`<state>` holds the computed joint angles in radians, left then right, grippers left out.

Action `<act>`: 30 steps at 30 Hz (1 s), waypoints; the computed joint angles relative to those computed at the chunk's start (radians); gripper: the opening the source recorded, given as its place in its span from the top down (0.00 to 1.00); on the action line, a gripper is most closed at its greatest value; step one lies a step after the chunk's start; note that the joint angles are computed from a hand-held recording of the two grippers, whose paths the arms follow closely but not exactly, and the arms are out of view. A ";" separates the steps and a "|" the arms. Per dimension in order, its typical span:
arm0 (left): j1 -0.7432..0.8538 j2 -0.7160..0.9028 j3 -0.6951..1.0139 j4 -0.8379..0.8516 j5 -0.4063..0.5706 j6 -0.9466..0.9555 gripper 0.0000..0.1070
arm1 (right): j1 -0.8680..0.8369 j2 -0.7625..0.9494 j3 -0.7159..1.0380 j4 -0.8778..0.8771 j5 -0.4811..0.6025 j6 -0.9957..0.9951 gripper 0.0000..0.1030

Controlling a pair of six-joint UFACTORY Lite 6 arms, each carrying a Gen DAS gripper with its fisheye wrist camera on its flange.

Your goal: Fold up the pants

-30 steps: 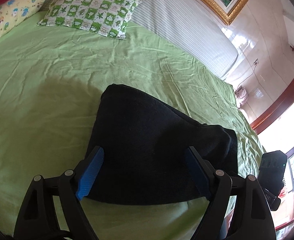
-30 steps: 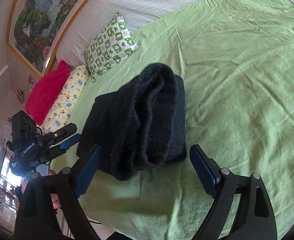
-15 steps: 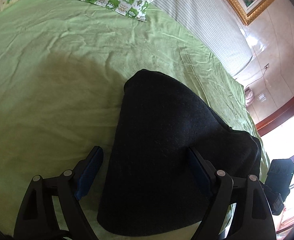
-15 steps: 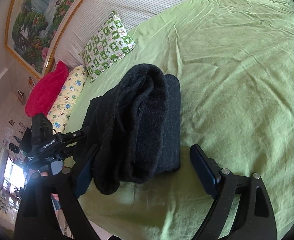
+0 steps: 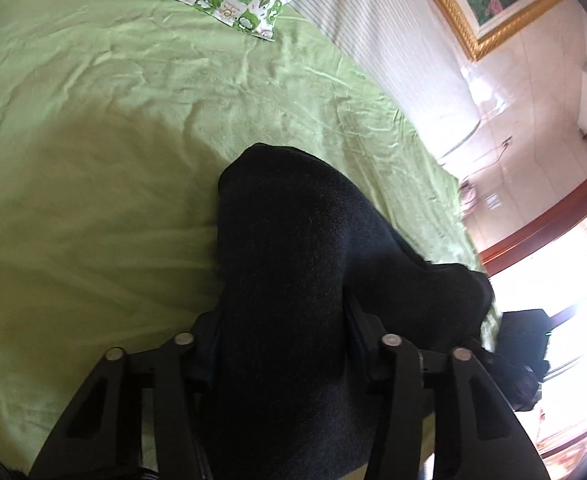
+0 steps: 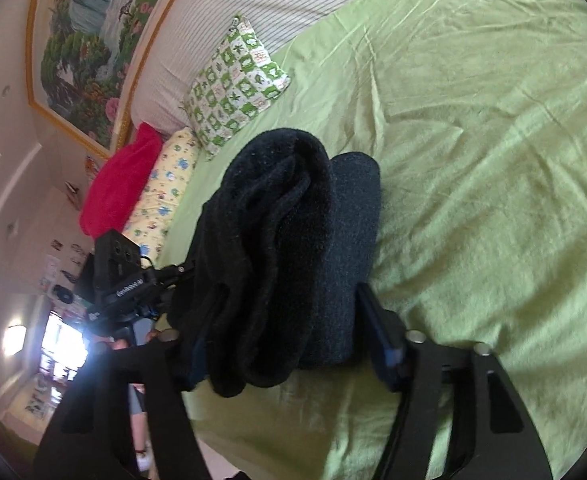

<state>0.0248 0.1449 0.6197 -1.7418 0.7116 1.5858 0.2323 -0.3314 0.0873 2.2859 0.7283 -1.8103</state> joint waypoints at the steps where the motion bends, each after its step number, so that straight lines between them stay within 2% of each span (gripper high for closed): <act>1: 0.006 -0.005 -0.005 -0.001 0.016 -0.002 0.61 | -0.032 0.025 -0.002 -0.019 0.051 0.005 0.50; 3: -0.003 -0.031 -0.018 -0.008 0.008 -0.009 0.65 | -0.060 0.037 -0.008 -0.039 0.098 0.013 0.55; 8: -0.043 -0.154 -0.065 -0.024 -0.048 -0.050 0.71 | -0.015 -0.070 -0.015 -0.044 0.041 0.067 0.59; 12: -0.040 -0.299 -0.129 0.028 -0.094 -0.117 0.71 | 0.020 -0.144 0.017 -0.092 -0.025 0.137 0.59; 16: 0.013 -0.459 -0.183 0.138 -0.100 -0.230 0.71 | 0.068 -0.148 0.081 -0.106 -0.069 0.161 0.60; 23: 0.173 -0.574 -0.169 0.312 -0.043 -0.364 0.71 | 0.175 0.004 0.260 -0.035 -0.108 0.092 0.60; 30: 0.255 -0.508 -0.093 0.342 -0.035 -0.372 0.71 | 0.222 0.220 0.507 -0.074 -0.155 0.092 0.60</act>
<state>0.2793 -0.3628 0.5270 -1.3998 0.6768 1.2143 0.4546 -0.1119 0.5944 2.2121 0.5736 -1.7181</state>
